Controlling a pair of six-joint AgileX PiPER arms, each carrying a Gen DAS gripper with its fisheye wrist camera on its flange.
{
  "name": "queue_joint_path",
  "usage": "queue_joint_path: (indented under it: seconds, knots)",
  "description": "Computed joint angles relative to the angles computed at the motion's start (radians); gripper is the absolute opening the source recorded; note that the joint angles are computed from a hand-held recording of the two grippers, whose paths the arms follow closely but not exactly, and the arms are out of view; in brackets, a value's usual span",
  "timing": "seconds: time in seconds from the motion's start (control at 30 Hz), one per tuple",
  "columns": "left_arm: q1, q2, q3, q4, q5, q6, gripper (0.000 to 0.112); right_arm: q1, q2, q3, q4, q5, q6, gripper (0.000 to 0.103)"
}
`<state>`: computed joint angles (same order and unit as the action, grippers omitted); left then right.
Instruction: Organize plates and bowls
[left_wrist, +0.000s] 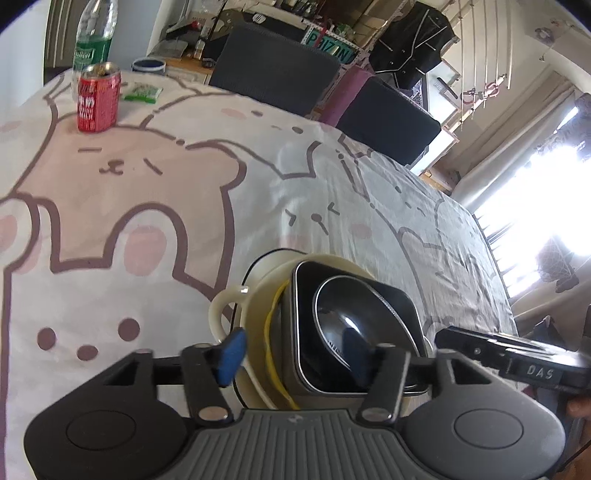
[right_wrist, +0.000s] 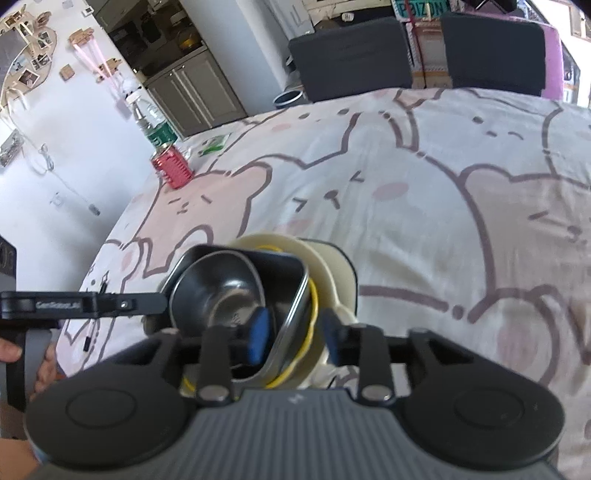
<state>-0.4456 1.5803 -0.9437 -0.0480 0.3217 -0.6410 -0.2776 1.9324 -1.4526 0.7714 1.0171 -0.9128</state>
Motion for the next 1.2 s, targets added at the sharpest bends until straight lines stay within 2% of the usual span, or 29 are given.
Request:
queue_joint_path:
  seconds: [0.07,0.13,0.2,0.23,0.33,0.47,0.63,0.73,0.87,1.0,1.07,1.13,1.2]
  knots:
    - [-0.019,-0.016,-0.006,0.115,0.02,-0.104,0.086,-0.002,-0.016,0.008,0.002,-0.018,0.008,0.064]
    - [-0.033,-0.033,-0.008,0.197,0.033,-0.172,0.094,0.0,-0.049,0.036,0.007,-0.066,-0.001,0.08]
    - [-0.055,-0.053,-0.01,0.303,0.054,-0.273,0.102,-0.003,-0.086,0.072,0.027,-0.116,-0.035,0.087]
    - [-0.06,-0.061,-0.011,0.339,0.061,-0.304,0.103,-0.004,-0.109,0.092,0.037,-0.143,-0.048,0.092]
    - [-0.082,-0.103,-0.007,0.435,0.085,-0.393,0.103,-0.014,-0.173,0.147,0.073,-0.199,-0.102,0.1]
    - [-0.127,-0.171,-0.022,0.526,0.156,-0.467,0.103,-0.034,-0.281,0.244,0.166,-0.267,-0.238,0.102]
    - [-0.242,-0.266,-0.012,0.738,0.258,-0.674,0.103,-0.089,-0.404,0.342,0.311,-0.253,-0.376,0.103]
    - [-0.342,-0.31,-0.01,0.853,0.36,-0.766,0.103,-0.134,-0.48,0.404,0.397,-0.222,-0.449,0.103]
    - [-0.532,-0.338,0.002,1.031,0.562,-0.93,0.103,-0.165,-0.575,0.466,0.413,-0.213,-0.446,0.103]
    - [-0.704,-0.347,0.023,1.127,0.741,-1.043,0.103,-0.196,-0.661,0.544,0.427,-0.229,-0.479,0.103]
    - [-0.776,-0.348,0.035,1.159,0.802,-1.083,0.103,-0.22,-0.712,0.602,0.459,-0.241,-0.532,0.103]
    - [-0.814,-0.336,0.034,1.164,0.838,-1.103,0.103,-0.223,-0.759,0.66,0.488,-0.28,-0.576,0.103]
    - [-0.847,-0.316,0.024,1.145,0.874,-1.107,0.103,-0.25,-0.801,0.713,0.509,-0.281,-0.605,0.103]
